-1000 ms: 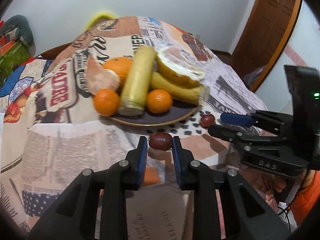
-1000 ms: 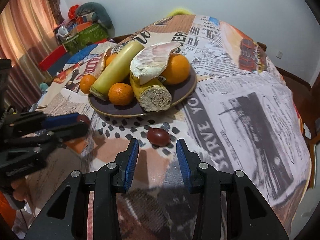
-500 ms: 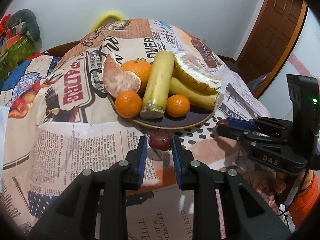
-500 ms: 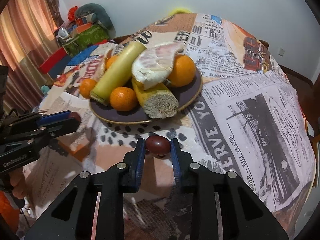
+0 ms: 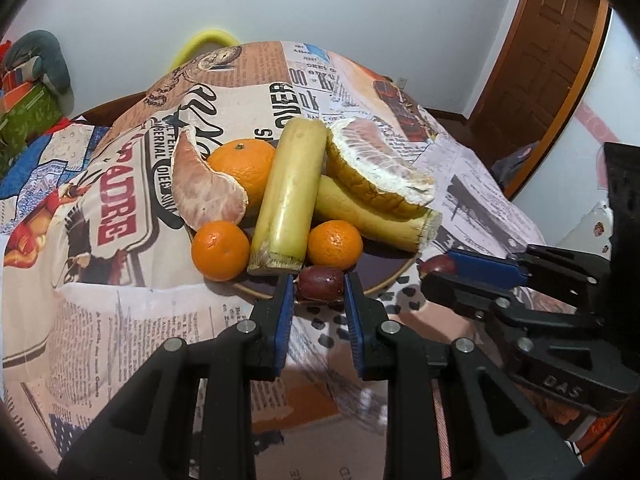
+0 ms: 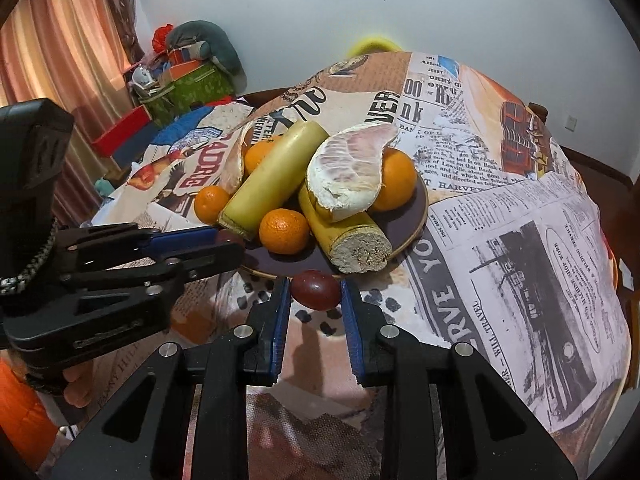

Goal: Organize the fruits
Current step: 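Place both red dates on the plate edge and open both tools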

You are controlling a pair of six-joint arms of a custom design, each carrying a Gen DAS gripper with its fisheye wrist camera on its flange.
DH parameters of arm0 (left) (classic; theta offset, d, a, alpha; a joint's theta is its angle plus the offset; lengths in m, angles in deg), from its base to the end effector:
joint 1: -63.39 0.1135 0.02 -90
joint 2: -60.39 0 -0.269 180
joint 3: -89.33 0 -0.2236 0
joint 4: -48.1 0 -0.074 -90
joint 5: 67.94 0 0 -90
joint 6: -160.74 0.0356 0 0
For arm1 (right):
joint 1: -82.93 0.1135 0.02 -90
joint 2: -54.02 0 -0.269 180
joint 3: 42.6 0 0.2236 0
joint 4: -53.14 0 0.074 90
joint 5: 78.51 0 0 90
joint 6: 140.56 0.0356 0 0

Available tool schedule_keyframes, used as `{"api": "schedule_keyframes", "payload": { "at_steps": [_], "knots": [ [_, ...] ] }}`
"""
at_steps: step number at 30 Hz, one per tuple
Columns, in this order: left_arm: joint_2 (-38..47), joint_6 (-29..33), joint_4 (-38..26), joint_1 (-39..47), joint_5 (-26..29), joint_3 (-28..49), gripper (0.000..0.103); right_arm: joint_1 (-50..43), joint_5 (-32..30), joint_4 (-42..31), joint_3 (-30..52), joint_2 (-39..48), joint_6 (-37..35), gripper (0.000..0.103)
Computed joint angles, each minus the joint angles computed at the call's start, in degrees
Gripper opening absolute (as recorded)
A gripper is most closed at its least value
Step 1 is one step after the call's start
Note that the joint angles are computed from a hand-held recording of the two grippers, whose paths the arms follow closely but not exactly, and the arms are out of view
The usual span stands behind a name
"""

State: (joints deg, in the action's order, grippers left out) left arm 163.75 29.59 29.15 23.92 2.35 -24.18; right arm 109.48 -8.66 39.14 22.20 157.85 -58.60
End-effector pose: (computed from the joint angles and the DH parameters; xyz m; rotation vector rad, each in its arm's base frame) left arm 0.2558 -0.1951 0.1521 -0.1679 2.4650 -0.1639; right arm 0.2831 0.1552 0.1481 -0.8857 2.3446 0.5733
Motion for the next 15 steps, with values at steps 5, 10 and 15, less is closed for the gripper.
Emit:
{"api": "schedule_keyframes", "payload": {
  "at_steps": [5, 10, 15],
  "knots": [
    [0.76, -0.73, 0.23, 0.95, 1.23, 0.18, 0.034, -0.06, -0.25, 0.20, 0.02, 0.15, -0.13, 0.024],
    [-0.62, -1.12, 0.44, 0.61, 0.49, -1.15, 0.042, 0.50, -0.08, 0.65, 0.47, 0.68, 0.44, 0.024],
    [-5.99, -1.76, -1.65, -1.07, -3.92, -4.45, 0.043, 1.36, 0.20, 0.52, 1.67, 1.77, 1.17, 0.024]
  ]
}}
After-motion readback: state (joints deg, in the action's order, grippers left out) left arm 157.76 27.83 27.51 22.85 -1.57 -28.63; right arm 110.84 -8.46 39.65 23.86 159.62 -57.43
